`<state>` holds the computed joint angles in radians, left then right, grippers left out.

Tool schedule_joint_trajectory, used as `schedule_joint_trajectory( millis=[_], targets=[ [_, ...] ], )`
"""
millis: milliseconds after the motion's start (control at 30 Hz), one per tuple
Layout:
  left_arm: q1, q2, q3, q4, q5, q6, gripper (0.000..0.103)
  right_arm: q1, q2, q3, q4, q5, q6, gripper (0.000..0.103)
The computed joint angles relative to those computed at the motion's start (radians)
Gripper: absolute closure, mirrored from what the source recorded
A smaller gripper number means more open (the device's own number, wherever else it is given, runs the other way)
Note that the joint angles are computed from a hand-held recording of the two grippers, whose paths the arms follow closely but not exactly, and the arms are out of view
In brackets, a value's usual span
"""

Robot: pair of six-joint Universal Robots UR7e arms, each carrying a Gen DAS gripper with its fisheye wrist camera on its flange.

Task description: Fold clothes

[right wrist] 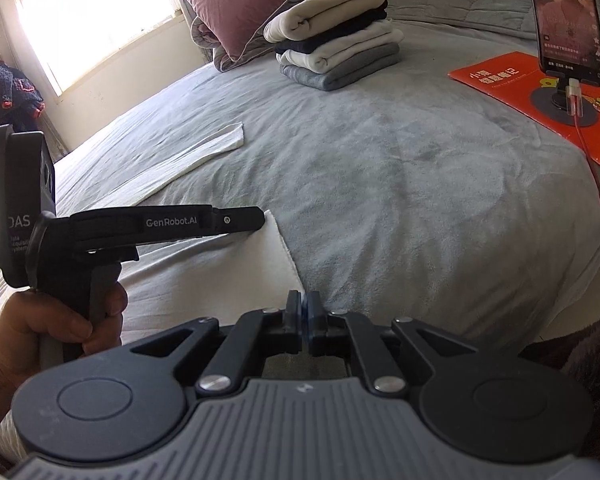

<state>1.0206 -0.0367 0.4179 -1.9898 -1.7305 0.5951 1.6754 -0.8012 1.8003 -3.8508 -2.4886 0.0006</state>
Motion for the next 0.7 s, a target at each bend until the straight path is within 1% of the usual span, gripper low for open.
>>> schedule_joint_trajectory(
  millis=[33,67,133,200,267,300,333,467,533,700],
  targets=[
    [0.0,-0.01,0.015,-0.015,0.0,-0.017,0.064,0.003,0.0,-0.003,0.001,-0.003,-0.004,0.091],
    [0.001,-0.034,0.056,-0.057,0.0,-0.039,0.06,0.005,0.0,-0.005,0.004,-0.005,-0.007,0.091],
    [0.002,-0.058,0.088,-0.089,0.01,-0.073,0.058,0.009,0.0,-0.008,0.011,-0.005,-0.011,0.09],
    [0.001,-0.091,0.133,-0.132,0.046,-0.112,0.056,0.014,-0.001,-0.011,0.019,-0.006,-0.015,0.088],
    [0.003,-0.131,0.196,-0.191,0.084,-0.13,0.051,0.022,0.005,-0.02,0.024,-0.009,-0.023,0.078],
    [0.004,-0.149,0.224,-0.216,0.101,-0.136,0.048,0.025,0.01,-0.025,0.02,-0.008,-0.032,0.063],
    [0.006,-0.167,0.249,-0.238,0.119,-0.142,0.046,0.029,0.015,-0.03,0.012,-0.004,-0.044,0.06],
    [0.019,-0.226,0.33,-0.303,0.181,-0.178,0.043,0.041,0.03,-0.049,0.015,0.009,-0.066,0.06],
    [0.025,-0.252,0.365,-0.329,0.205,-0.199,0.041,0.046,0.037,-0.056,0.024,0.019,-0.067,0.06],
    [0.043,-0.309,0.437,-0.392,0.258,-0.257,0.038,0.055,0.051,-0.071,0.057,0.04,-0.061,0.059]
  ],
)
